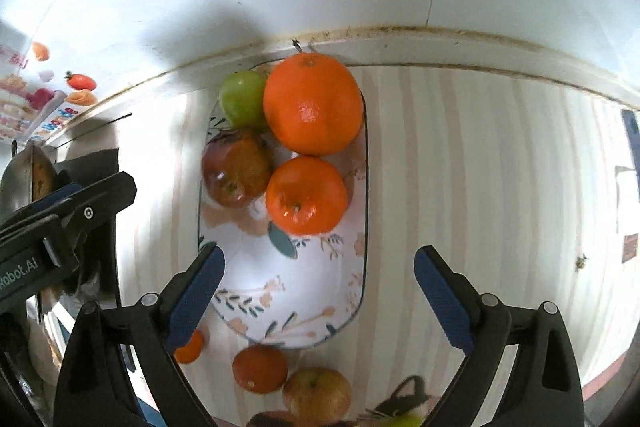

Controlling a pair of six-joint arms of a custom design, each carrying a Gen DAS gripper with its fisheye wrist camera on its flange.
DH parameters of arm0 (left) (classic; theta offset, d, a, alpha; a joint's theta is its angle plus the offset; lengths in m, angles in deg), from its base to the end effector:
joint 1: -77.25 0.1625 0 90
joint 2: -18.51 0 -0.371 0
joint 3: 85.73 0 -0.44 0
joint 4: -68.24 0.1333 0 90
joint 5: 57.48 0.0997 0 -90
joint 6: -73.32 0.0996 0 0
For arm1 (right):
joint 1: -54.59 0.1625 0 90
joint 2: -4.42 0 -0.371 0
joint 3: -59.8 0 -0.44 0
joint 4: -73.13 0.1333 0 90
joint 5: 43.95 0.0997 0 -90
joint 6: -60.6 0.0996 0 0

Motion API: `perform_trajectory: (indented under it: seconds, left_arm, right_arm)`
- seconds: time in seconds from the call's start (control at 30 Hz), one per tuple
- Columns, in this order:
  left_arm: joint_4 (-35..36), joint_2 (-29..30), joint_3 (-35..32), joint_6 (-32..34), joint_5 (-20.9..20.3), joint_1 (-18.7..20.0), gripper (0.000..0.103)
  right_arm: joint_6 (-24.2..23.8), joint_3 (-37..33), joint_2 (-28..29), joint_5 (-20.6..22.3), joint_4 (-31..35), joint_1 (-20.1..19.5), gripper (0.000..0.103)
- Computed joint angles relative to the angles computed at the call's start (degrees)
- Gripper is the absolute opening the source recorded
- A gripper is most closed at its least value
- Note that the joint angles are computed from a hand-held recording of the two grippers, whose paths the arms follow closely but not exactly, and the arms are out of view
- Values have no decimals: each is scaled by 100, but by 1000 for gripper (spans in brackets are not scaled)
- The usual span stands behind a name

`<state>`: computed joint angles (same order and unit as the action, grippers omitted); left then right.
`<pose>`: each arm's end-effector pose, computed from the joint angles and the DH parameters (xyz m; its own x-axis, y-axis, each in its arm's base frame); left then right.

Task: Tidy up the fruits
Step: 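Place the apple and orange on the plate and open both tools, then grasp an orange with the left tool while the right tool grasps a yellow apple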

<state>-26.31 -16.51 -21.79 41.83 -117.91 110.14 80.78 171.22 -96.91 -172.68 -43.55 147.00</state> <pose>-0.5257 -0.5572 0.0426 -0.6565 0.4587 -0.5989 0.4949 0.8611 0.1171 0.0910 -0.4746 0.4032 -0.7525 0.4671 0.4643 0.2336 0.8485 -0.4748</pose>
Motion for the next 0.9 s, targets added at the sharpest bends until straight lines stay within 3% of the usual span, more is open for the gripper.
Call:
perform_trajectory:
  seconds: [0.27,0.6,0.77,0.9]
  left_arm:
    - [-302,-924,1094,57,114,-279,88]
    - [-477,-1892,1894,-8,-67,-584,88]
    - [-537,-2262,2179,-85,-140,-687,88]
    - [-551,-2479,2409,-217,-217,-692,88]
  right_arm:
    - [490,307,-655,-555,527,730,98]
    - [1235,362,-1035,-963,1107,1573,98]
    - [1573,421,-1220,-905,1335,1901,98]
    - [1735,605,-1418,-723,1377,1935,98]
